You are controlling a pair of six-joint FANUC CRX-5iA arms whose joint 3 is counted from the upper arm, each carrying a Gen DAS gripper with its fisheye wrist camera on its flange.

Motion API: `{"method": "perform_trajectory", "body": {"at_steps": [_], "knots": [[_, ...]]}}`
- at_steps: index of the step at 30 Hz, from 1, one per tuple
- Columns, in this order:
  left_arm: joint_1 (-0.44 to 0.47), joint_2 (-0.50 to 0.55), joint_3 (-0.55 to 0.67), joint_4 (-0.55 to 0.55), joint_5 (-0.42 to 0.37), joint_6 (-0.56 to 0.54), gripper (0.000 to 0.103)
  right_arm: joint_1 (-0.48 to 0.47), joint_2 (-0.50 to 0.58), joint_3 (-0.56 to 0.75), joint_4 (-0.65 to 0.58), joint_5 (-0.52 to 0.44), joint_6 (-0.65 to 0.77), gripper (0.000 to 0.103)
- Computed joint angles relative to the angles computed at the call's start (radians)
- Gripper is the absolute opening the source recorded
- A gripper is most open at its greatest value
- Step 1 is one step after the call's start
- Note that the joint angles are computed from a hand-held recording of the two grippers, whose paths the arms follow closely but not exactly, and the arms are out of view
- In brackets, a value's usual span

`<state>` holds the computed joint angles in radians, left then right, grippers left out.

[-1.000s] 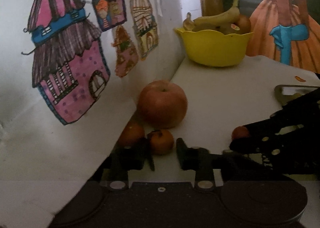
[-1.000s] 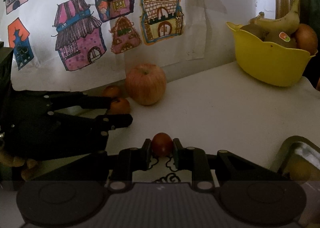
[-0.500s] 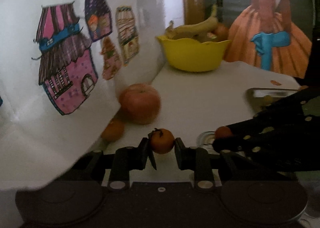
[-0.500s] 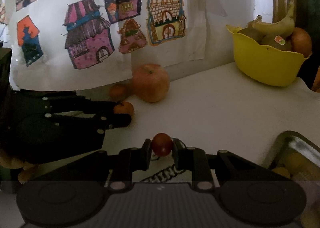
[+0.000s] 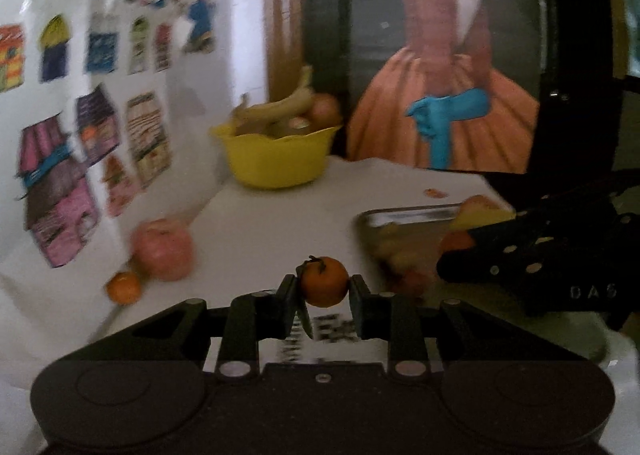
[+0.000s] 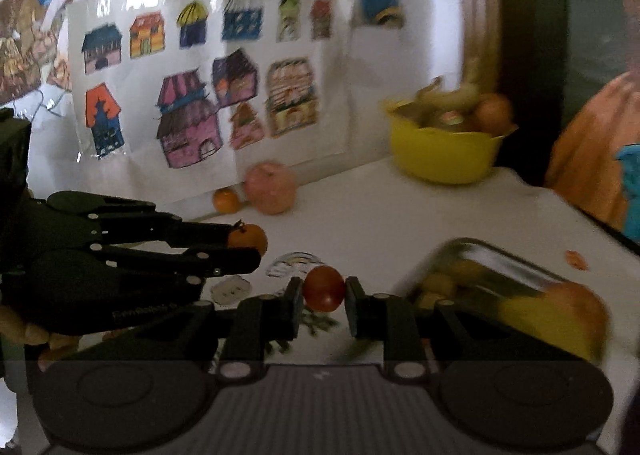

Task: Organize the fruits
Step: 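Carry the tomatoes to the tray and lower them in with both grippers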

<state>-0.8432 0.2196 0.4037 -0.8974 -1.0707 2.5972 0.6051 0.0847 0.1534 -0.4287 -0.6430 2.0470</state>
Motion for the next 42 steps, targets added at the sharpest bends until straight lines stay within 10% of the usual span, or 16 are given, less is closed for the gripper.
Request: {"method": "perform_trajectory", "body": {"at_steps": [11,26,42], "knots": [[-0.016,0.111,0.095,0.089,0.063,-0.058,0.030,-0.058,-0.160,-0.199,0.092,0.090,-0.098,0.026],[0.035,0.189,0.155,0.148,0.045,-0.077,0.030,-0.060,-0.111,-0.267,0.056,0.244,-0.079,0.026],[0.048,0.190,0.146,0.155,0.060,-0.057,0.030,0.018,-0.085,-0.368,0.393,0.407,-0.372,0.026]]}}
